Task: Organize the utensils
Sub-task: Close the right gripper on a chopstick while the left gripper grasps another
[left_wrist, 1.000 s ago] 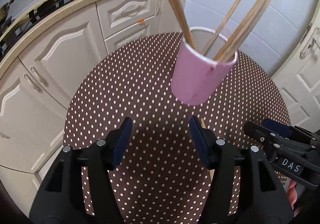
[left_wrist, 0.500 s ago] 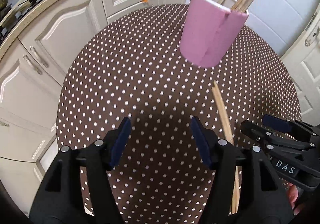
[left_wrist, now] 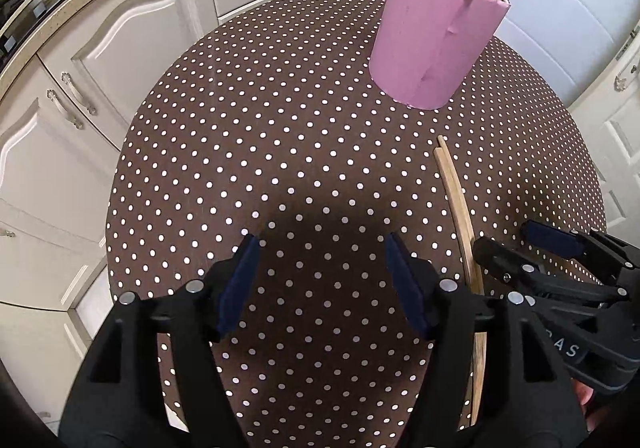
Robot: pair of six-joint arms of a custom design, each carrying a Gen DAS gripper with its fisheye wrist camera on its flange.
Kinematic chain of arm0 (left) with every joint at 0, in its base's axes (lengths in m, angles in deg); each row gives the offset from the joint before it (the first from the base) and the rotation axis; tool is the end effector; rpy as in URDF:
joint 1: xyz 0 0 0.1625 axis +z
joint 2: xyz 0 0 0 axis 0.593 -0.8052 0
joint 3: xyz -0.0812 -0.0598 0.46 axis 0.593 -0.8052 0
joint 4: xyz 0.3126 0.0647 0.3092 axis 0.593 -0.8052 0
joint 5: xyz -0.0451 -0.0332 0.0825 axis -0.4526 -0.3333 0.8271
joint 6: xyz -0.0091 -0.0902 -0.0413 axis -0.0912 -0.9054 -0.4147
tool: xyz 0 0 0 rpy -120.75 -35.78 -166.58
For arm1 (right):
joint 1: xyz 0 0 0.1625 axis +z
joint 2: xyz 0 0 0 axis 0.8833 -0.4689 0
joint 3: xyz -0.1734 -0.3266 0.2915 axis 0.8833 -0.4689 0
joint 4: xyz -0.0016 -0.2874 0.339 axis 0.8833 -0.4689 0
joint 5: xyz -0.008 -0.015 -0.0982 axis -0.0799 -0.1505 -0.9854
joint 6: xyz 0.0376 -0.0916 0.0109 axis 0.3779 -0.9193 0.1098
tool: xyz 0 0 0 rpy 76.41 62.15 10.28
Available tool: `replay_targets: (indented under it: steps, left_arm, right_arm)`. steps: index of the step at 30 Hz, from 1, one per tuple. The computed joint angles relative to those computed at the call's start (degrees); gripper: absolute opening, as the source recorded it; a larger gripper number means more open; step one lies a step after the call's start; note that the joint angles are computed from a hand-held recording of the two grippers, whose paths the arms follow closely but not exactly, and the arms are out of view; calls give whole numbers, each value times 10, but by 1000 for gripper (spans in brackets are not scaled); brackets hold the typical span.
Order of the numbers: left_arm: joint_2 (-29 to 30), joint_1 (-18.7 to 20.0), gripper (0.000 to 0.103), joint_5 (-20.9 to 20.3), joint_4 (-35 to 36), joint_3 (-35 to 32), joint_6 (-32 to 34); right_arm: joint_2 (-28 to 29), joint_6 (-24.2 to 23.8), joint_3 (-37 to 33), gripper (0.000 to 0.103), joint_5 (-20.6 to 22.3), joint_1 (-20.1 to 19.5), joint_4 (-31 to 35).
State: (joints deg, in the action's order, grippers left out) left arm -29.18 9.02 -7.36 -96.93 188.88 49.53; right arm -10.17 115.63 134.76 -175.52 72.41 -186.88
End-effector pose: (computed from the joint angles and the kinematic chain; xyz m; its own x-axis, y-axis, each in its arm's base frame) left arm -0.0977 -0.3703 0.3310 -0.6966 0.4188 -0.5825 0.5341 0.8448 -0.0313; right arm 0.4090 -0.3278 0.0155 -0.7512 0.2699 0.6024 -0.0274 0.8991 -0.4369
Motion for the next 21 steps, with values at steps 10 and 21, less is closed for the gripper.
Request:
replay_targets:
  steps: [10, 21]
  left_arm:
    - [4, 7, 65, -2, -1, -6, 2]
    - [9, 18, 65, 6, 3, -17, -8]
  right_arm:
    - [21, -10, -27, 57, -1, -13, 8]
    - [51, -59, -68, 24, -27, -7, 58]
